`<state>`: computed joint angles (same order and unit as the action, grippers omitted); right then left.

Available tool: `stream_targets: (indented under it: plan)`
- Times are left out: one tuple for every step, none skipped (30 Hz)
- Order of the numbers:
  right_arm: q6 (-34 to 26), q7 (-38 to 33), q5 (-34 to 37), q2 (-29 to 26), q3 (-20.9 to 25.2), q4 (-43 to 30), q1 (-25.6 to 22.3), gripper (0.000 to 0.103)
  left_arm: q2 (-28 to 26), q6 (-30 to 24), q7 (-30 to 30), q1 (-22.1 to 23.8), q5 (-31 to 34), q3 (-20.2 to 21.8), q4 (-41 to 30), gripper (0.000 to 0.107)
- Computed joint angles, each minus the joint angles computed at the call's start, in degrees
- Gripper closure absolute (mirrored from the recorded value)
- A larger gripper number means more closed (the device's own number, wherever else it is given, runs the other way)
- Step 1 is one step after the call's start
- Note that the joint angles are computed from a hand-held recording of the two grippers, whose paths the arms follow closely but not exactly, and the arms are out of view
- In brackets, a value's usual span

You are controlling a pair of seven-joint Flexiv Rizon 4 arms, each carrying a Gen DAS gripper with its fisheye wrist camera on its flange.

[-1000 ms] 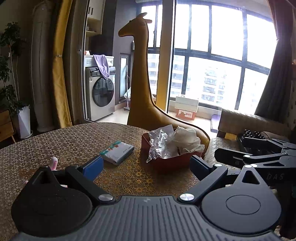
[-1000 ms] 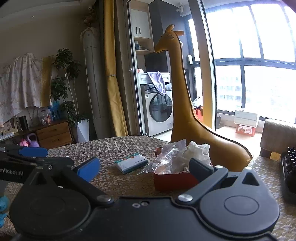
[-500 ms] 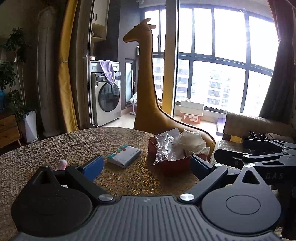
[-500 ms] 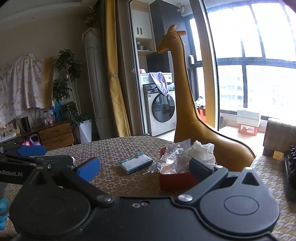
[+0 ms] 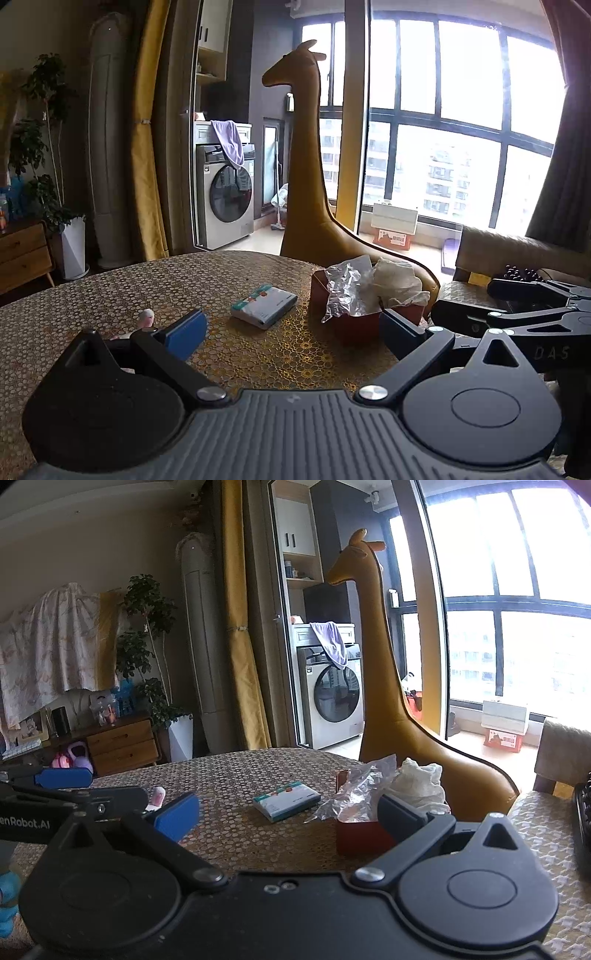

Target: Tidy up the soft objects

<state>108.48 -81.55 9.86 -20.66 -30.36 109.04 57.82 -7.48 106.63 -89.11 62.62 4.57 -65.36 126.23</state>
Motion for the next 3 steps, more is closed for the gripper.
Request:
stream_targets:
  plan:
    - [0.02, 0.00, -0.03, 0.12, 0.19, 0.08, 0.02, 0.000, 0.29, -0.04, -0.25, 0.89, -0.15, -0.81, 0.19, 0.007]
    - [0.04, -0.04, -0.02, 0.16, 0.21, 0.13, 0.16, 0.000, 0.49, -0.19, -0.42, 2.89, -0.31, -2.88, 0.47, 0.007]
    - [0.07, -0.14, 0.11, 0.17, -0.14, 0.24, 0.60, 0.000, 0.48, -0.35, -0.35, 5.37, -0.58, -5.51, 0.80, 0.007]
